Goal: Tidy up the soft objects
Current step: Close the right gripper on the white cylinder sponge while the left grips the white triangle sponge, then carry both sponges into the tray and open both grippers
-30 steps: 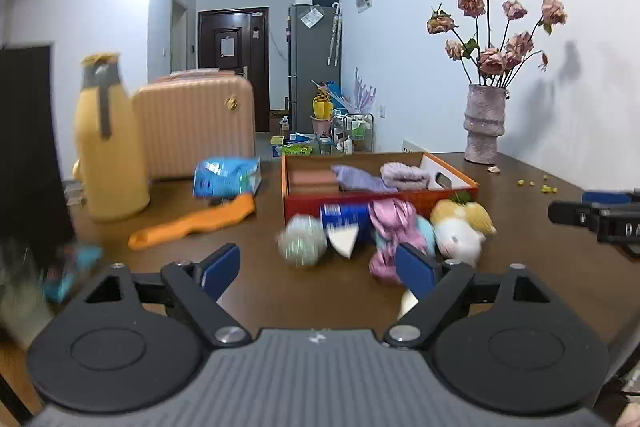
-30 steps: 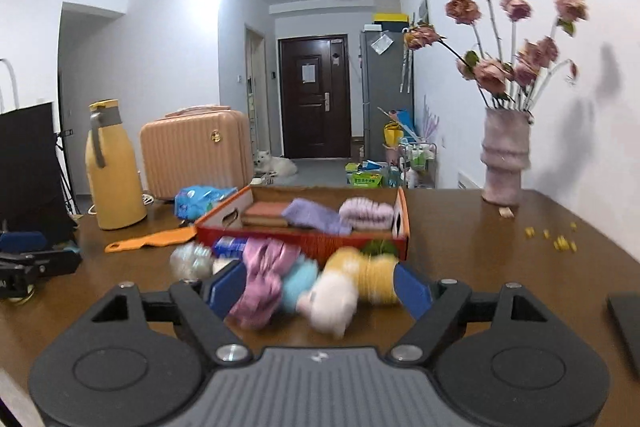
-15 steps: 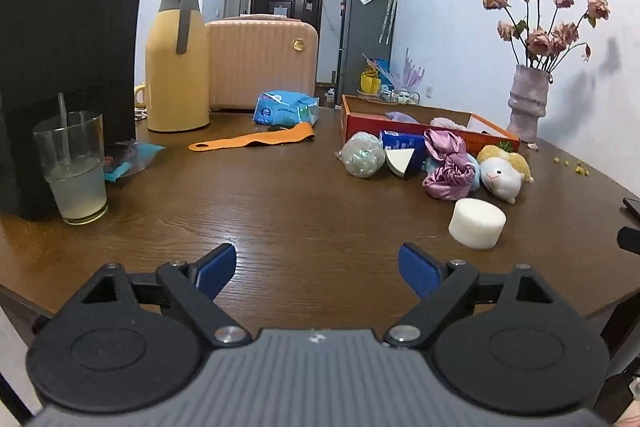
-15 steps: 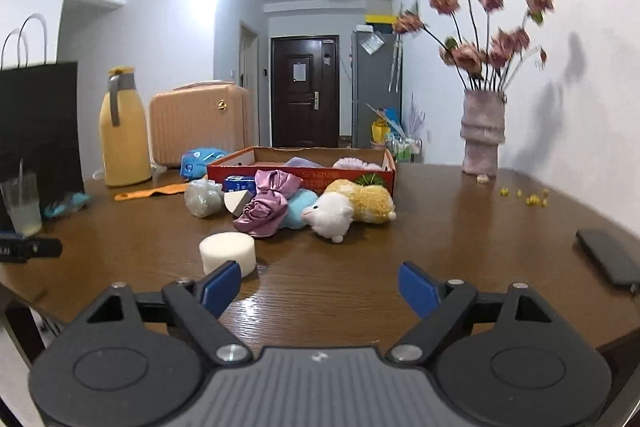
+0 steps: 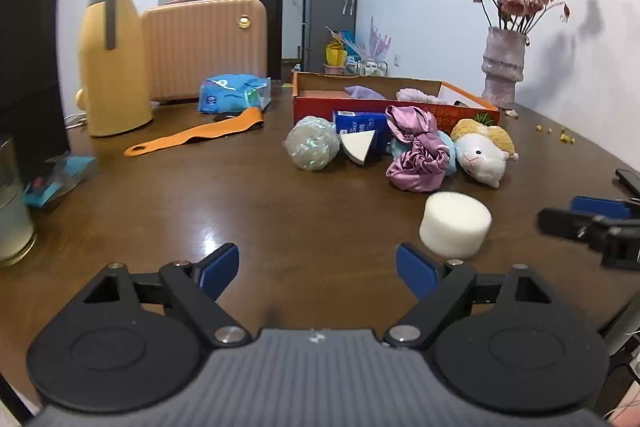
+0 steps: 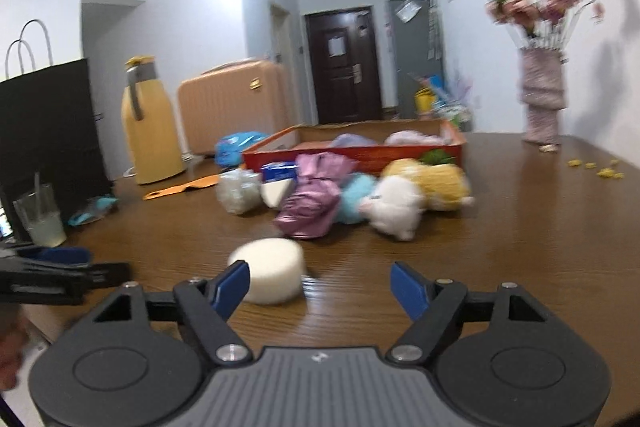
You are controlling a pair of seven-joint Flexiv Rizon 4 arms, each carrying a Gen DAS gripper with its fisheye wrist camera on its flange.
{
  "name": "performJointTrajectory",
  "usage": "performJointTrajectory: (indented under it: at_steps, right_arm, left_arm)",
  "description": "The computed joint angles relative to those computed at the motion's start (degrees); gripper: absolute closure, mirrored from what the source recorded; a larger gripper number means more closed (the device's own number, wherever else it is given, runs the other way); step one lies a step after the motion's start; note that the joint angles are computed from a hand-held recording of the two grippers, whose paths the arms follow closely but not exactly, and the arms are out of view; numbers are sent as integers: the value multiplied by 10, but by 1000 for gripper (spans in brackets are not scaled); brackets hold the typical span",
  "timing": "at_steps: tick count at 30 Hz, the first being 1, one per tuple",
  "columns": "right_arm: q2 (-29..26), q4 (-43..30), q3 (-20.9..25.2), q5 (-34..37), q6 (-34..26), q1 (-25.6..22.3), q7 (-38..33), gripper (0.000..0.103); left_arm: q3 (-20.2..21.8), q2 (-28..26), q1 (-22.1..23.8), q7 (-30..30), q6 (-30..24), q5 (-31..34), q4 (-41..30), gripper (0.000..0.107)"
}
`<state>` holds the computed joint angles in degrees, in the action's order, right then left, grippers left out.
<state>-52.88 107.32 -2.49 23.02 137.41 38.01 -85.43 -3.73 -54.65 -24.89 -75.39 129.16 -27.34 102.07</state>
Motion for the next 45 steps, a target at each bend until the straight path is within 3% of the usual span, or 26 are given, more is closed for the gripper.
performJointTrajectory:
  at_steps: [7, 9, 12, 18, 22, 25, 27, 32, 40, 45]
  right_arm:
    - [-26, -91, -7, -86, -118, -17, 25, 28]
    - [-32, -112, -3, -118, -159, -32, 47, 50]
    - [-35, -116, 14, -173, -163, -63, 70, 51]
    - [-29, -98, -10, -160, -149, -80, 109, 51]
    - [-29, -89, -20, -158, -152, -89, 124, 51]
    - [-36, -91, -8, -177, -137, -107, 132, 51]
    - [-40, -96, -8, -185, -135, -110, 134, 51]
    - [-45, -99, -12, -188, -129, -108, 134, 51]
    - [-21, -52, -16, -154, -100, -80, 120, 51]
    - [-2, -16, -14, -123, -73, -54, 101, 51]
  left_arm:
    - [26, -34, -9, 45, -85, -32, -105, 30]
    - [22, -44, -1, 46, -120, -31, -139, 36]
    - [17, -68, 10, 40, -193, -20, -208, 40]
    - [126, -167, -43, 1, -338, -40, -415, 43]
    - [221, -241, -53, -80, -438, -41, -559, 47]
    - [298, -283, -51, -160, -505, -29, -642, 59]
    - [291, -290, -44, -168, -517, -17, -657, 74]
    - [251, -252, -47, -166, -472, 24, -590, 79]
    - [130, -100, -37, -154, -306, 122, -315, 79]
    - [100, -40, -32, -139, -233, 129, -195, 78]
